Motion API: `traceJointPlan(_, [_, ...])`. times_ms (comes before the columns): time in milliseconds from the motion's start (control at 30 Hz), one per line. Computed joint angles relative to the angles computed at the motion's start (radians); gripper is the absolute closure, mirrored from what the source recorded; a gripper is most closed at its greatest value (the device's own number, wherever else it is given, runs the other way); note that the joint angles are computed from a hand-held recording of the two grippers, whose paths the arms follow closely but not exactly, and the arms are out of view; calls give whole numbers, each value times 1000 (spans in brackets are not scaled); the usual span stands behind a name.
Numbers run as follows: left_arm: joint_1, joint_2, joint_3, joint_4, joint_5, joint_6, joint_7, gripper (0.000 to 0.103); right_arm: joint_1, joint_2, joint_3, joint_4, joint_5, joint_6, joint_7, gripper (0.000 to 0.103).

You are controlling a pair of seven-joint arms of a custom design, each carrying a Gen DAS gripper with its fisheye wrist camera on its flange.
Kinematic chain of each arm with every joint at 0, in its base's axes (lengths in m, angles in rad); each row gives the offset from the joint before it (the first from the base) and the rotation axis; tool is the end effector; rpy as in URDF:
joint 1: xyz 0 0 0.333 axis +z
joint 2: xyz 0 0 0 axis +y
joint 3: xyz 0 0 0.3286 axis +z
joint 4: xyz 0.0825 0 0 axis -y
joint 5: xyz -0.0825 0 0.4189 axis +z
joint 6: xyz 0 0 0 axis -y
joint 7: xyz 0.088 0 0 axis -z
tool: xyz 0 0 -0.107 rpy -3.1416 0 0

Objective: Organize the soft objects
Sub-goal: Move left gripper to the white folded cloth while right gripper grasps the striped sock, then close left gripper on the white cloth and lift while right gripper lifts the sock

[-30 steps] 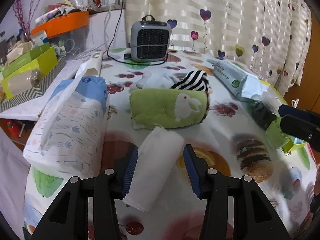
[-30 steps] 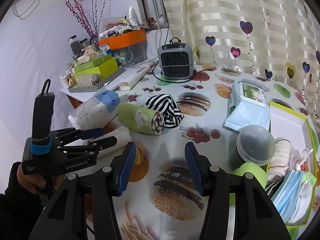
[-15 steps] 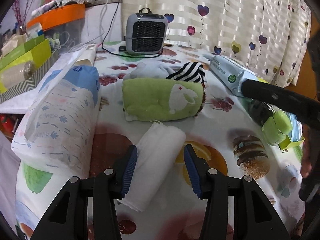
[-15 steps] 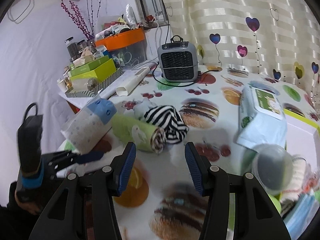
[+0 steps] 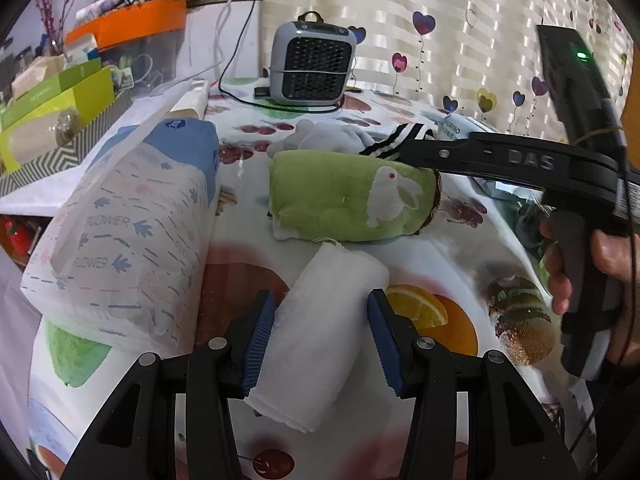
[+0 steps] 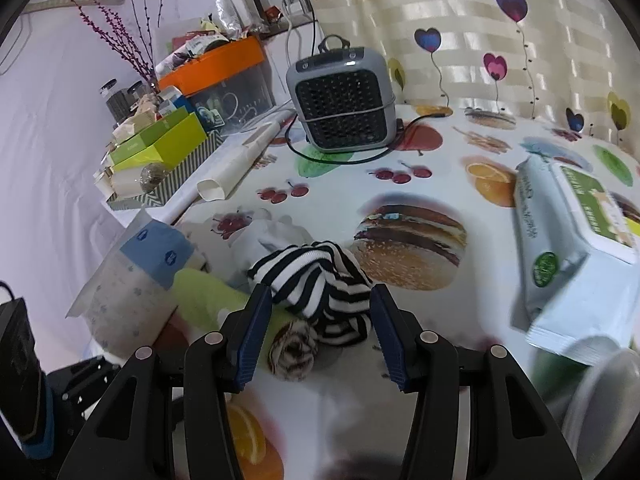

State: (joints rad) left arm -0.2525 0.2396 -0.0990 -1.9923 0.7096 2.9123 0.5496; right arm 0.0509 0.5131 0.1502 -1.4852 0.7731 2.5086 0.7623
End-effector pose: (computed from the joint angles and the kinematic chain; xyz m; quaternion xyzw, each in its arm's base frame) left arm 0.6128 -0.2636 0.4027 -0.6727 0.6448 -0.2974 0.2080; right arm 0.7657 0.1281 0.4309 -0.7770 0.4884 -0.0540 0.3934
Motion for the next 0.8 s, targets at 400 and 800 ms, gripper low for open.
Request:
traceJointPlan(400, [16, -10, -16, -30, -60, 41, 63, 61, 8, -11, -1, -11, -28, 17, 38, 88])
traceJointPlan(800, [7, -54, -7, -79, -58, 75, 28, 86, -16, -162, 3, -164, 130, 68, -99, 89])
